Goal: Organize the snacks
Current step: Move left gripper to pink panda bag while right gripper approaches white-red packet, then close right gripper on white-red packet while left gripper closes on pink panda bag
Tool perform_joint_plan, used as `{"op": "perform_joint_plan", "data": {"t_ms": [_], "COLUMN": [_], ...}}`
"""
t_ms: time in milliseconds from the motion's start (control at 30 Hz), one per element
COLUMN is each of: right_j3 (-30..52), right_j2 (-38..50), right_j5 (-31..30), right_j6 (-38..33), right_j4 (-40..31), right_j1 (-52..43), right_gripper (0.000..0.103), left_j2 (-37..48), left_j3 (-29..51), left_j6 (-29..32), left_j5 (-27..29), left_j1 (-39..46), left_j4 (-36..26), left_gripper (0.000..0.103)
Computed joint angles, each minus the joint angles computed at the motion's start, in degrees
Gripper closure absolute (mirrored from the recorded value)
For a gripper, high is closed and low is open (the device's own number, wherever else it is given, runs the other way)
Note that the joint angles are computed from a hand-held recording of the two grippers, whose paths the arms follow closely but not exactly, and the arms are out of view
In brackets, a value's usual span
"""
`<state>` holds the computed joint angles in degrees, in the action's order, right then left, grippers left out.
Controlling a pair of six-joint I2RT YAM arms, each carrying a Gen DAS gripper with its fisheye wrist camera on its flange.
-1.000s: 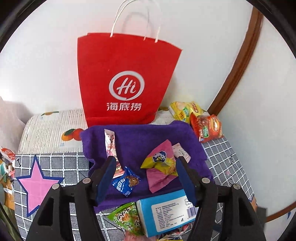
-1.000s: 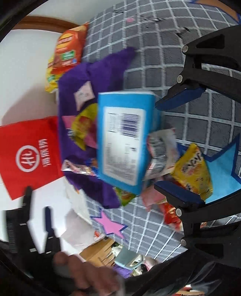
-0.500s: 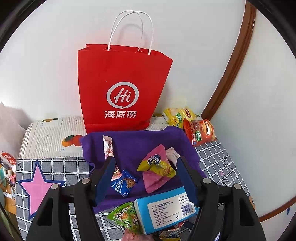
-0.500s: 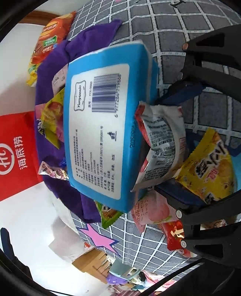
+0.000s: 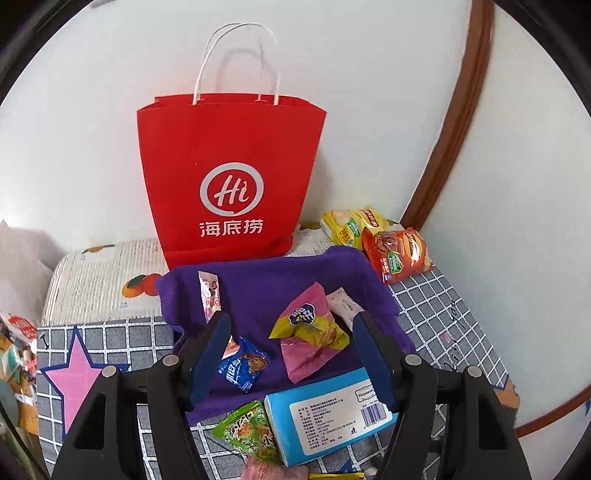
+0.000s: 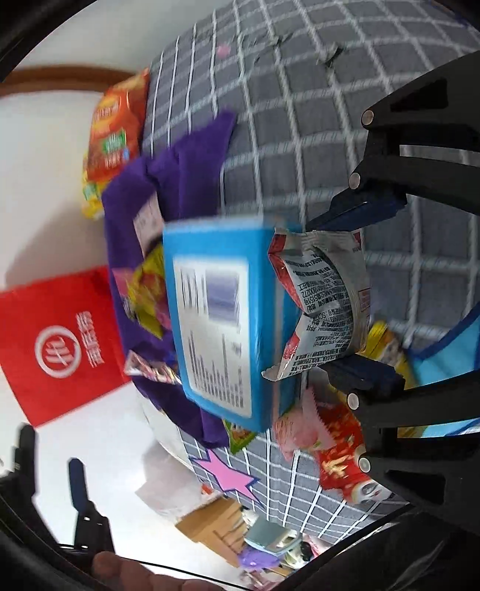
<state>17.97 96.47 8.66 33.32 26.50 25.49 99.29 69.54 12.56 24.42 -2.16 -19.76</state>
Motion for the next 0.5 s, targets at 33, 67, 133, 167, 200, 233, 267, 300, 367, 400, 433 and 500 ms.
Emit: {"op": "perform_joint_plan", "data": {"t_ms": [33,67,133,167,200,233,267,300,367,400,433,500], "right_j3": [-1.08,-1.80,-3.59,-4.17,-4.54,-5.02,-5.24,-5.02,-4.87,-4.71,-4.51,-5.00], "right_j2": [-0.75,-1.14,-1.07,-0.57,0.15,1.20,1.86,2.99,5.51,6.23,6.93,8.16], "right_j5": [1.16,2.17,3.99,3.86,3.36,2.73,2.42,2.40,3.19,3.47,3.56,3.11], "right_j6": [0.28,0.41,1.02,1.21,1.08,0.86,0.65,0.50,0.65,0.79,0.97,0.98], "right_j4": [-0.25,-0.35,0.48,1.00,1.80,3.35,4.19,4.78,7.19,8.00,8.65,11.24], "right_j1": [0.14,0.24,0.32,0.02,-0.46,-0.91,-1.15,-1.21,-0.94,-0.90,-0.97,-1.54], "right_gripper": [0.043,0.043,0.043,0.043,0.043,0.043,0.043,0.043,0.042,0.042,0.042,0.042], "left_j2": [-0.53,-1.09,-2.08,-2.59,-3.22,-3.69,-3.94,-4.01,-4.49,-4.91,-5.59,-6.66], "left_j3": [-0.37,-0.76,-1.43,-1.87,-2.62,-3.26,-3.73,-3.94,-5.19,-6.16,-7.61,-10.61], "left_j6": [-0.21,-0.30,-0.28,-0.32,-0.40,-0.48,-0.47,-0.32,0.55,1.01,1.57,2.65], "left_j5": [0.45,1.37,2.37,2.38,2.01,1.26,0.39,-0.47,-1.53,-1.89,-2.32,-2.91], "left_j1": [0.14,0.39,0.46,0.32,0.06,-0.32,-0.69,-1.07,-1.23,-1.05,-0.64,0.57], "left_j4": [0.12,0.24,0.42,0.72,1.33,1.72,1.68,1.17,0.79,1.11,1.66,2.94], "left_gripper": [0.037,0.037,0.037,0.037,0.037,0.037,0.037,0.037,0.037,0.037,0.037,0.037]}}
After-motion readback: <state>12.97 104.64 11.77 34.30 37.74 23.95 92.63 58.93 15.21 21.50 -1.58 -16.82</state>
